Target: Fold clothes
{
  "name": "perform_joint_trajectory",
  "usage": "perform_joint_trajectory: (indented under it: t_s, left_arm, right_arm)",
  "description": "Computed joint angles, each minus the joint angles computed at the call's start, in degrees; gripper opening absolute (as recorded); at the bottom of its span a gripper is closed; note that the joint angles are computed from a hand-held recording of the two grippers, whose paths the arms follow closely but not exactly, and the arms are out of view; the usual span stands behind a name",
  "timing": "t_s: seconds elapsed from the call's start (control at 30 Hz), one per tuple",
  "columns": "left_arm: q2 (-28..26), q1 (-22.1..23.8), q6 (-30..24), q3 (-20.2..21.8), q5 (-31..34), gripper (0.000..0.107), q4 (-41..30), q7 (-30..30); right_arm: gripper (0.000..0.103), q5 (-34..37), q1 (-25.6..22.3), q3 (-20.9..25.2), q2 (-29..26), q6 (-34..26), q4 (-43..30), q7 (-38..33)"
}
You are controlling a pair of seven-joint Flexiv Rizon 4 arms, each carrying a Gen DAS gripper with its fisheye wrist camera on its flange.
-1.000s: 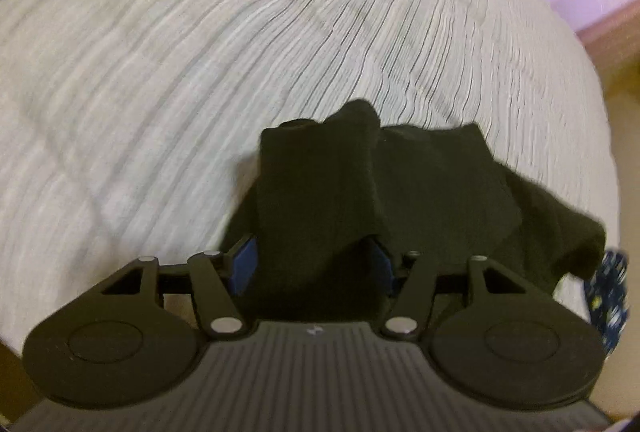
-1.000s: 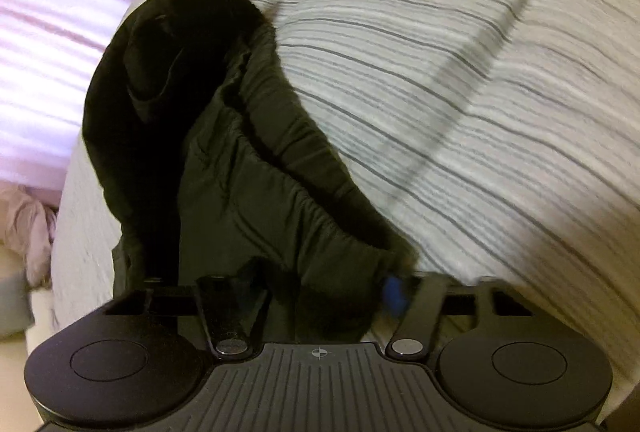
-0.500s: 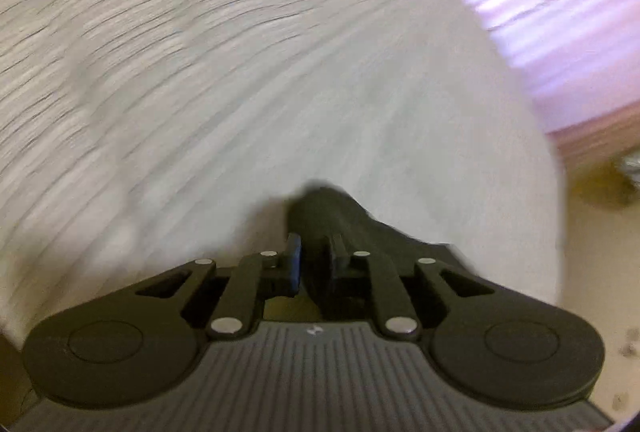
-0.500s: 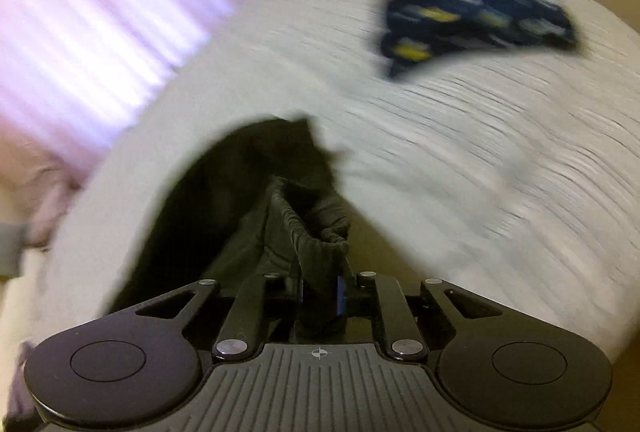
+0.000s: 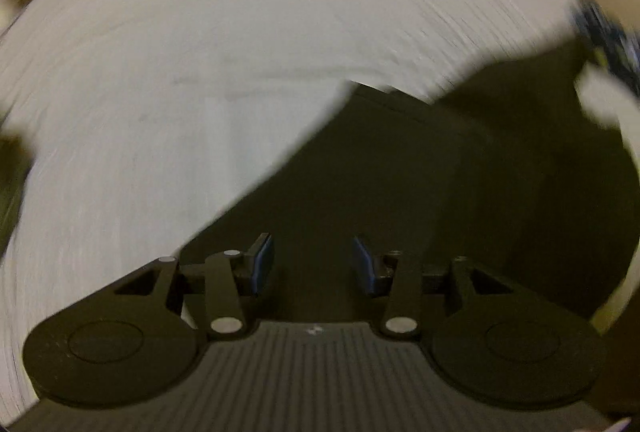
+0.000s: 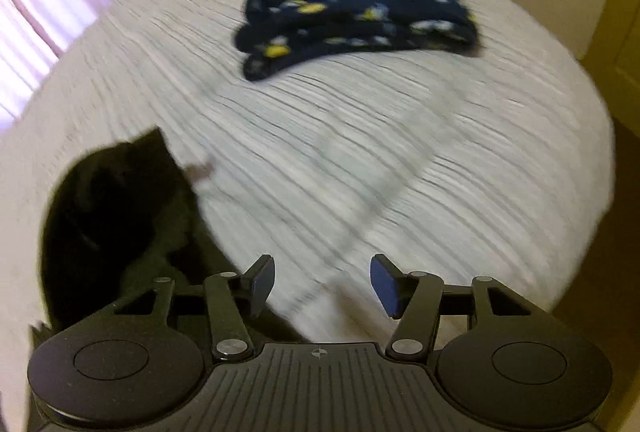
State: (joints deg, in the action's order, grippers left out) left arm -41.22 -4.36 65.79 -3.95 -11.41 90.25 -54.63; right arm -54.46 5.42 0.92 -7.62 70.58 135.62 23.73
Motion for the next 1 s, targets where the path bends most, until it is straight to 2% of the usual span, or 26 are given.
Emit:
perform_joint_trajectory:
  t_s: [0.1,0.27,0.33,0.37,0.4,0.47,0.5,0.6,0.7,0.77,0.8,0.83,0.9,1.0]
  left_arm:
    - [-3.3,-2.4,-0.2,0.1,2.6,0.039,-2.6,2.0]
    - [-6.0,-4.4,0.2,1.1,4.9,0.039,-4.7,2.9]
    - [-5.8,-3.4,0.4,0.5,4.4,0.029,-3.8,3.4]
    - [-5.4,-2.4,0.0,-0.3,3.8,0.02,-3.2,4.3]
    - [-4.7,-1.6,0.0,-1.3,3.0,0.019,-2.2,5.3]
    - [-3.5,-0.3,0.1,-2.9,1.6,0.023,-0.4,7.0]
    - [-3.1,-0.4,0.6,-2.9,1.4,0.031,0.3,7.4]
    - [-3.1,-2.0,2.1,-1.1,2.8,0.033,1.3,7.8]
    - [-3.1,-3.2,5.9,-0.5,4.6,0.033,2.9,8.9]
    - [-3.6,-5.5,9.0,2.2,7.4,0.033,3.1,8.5]
    - [-4.1,-7.1,10.4,4.3,8.8,0.017,2.9,7.6]
    - [-4.3,-7.6,11.9,5.2,9.5,0.014,2.9,6.8]
    - [-3.9,-6.1,15.3,4.3,8.9,0.011,4.1,5.8]
    - [-2.3,-5.6,23.3,8.0,6.1,0.01,6.1,-1.8]
  right_arm:
    - [0.057,-3.3,0.0,-0.8,-1.6,3.5,-0.9,1.6]
    - [0.057,-0.4,1.7,-0.9,-5.0,5.7,-2.5,-1.3]
    - [0.057,2.0,2.8,-0.9,-5.4,5.4,-2.5,-2.2]
    - [0.057,2.9,3.4,-1.0,-5.5,5.1,-2.4,-2.2]
    - [0.057,3.9,4.0,-1.0,-5.5,4.8,-2.3,-2.1]
    - [0.057,5.4,4.7,-1.3,-6.0,6.2,-2.4,-2.1]
    - [0.057,5.1,5.2,-2.0,-6.2,7.4,-2.3,-1.4]
    - [0.057,6.0,6.5,-2.5,-6.7,7.6,-3.1,-2.6]
    - [0.057,6.4,7.6,-3.0,-7.3,8.0,-3.9,-3.7]
    - [0.057,6.5,8.3,-3.4,-7.8,8.6,-4.3,-4.0]
    - [0.057,6.8,8.7,-3.5,-8.0,8.3,-4.6,-4.3]
    - [0.057,7.2,9.1,-3.5,-8.2,7.9,-4.9,-4.5]
    - [0.057,7.3,9.6,-3.9,-8.2,7.8,-5.0,-4.6]
    - [0.057,6.8,10.0,-4.4,-7.9,7.5,-5.0,-5.0]
